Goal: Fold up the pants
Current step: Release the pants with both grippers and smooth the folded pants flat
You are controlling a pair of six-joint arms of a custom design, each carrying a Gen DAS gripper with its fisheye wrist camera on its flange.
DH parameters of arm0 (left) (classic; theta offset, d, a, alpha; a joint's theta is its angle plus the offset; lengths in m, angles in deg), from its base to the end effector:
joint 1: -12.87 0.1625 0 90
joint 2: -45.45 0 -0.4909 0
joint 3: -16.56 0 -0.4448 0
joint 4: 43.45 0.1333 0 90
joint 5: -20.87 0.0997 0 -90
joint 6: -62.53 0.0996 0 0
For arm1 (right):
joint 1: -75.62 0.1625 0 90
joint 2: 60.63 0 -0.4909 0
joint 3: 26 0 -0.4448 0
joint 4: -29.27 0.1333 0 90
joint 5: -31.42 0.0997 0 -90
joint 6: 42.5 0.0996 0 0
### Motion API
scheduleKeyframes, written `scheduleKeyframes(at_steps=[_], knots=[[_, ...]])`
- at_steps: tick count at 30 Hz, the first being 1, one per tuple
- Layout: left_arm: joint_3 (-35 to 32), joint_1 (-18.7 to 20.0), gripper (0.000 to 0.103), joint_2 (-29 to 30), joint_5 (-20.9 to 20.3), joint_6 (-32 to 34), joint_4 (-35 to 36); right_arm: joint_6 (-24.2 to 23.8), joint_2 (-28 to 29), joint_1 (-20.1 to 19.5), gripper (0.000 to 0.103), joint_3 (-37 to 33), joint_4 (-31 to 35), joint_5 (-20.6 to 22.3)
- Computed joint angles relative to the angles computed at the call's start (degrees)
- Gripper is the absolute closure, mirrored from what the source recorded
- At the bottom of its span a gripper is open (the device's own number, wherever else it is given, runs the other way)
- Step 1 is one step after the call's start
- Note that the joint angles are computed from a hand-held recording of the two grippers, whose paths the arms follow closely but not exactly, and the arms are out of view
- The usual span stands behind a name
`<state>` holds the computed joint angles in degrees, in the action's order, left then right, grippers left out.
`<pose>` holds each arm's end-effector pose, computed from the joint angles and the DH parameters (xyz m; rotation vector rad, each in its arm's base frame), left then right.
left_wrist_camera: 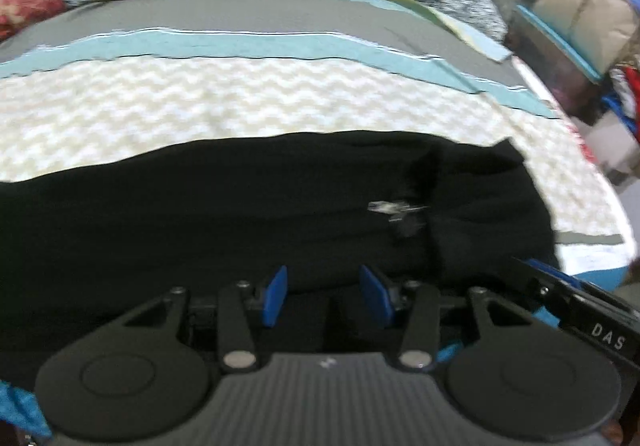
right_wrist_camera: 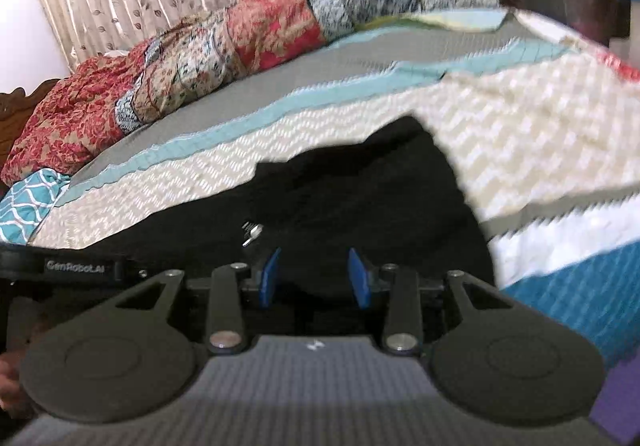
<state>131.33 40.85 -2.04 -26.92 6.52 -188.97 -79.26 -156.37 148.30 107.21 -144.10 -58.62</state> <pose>-0.4236 -0.4518 0.0215 0.2308 2.4969 -0.6962 -0.0052 -0.4643 0.3826 0.4395 -2.5682 0.9823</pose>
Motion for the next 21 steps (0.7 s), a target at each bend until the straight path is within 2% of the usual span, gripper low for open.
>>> scheduleKeyframes(at_steps=[4,8,10,13,16,18,20,21], knots=[[2.1,-0.2,0.059,-2.4,2.5,-4.8,5.2,2.3,2.1,2.1,0.062,0.7,-0.8,-2.8],[4.8,-0.4,0.059,-5.0,3.5,-8.6,8.1,4.7,4.0,3.0,0.053,0.9,-1.0,-5.9],[6.1,-0.6,0.057,-6.2,4.1,-9.9,9.1,7.2,5.3,3.1,0.053,1.2,-2.2,-7.8],[7.6,-0.6,0.053,-7.4,4.6,-11.3,9.7,7.8,5.9,2.7,0.050,2.3,-5.7,-7.1],[9.4,-0.6,0.050,-8.4,4.8,-12.2,9.3,9.2,6.5,3.2,0.036,3.5,-8.4,-6.8],[10.9,-0.5,0.048,-9.1,4.4,-12.7,8.2,9.3,6.1,2.1,0.017,4.2,-8.9,-3.8],[12.5,-0.4,0.047,-9.6,4.0,-12.3,6.5,8.9,5.8,0.1,0.011,5.4,-10.0,1.0],[13.3,-0.4,0.047,-9.8,4.1,-11.8,5.7,9.1,6.1,-0.3,0.011,6.4,-12.3,2.1]])
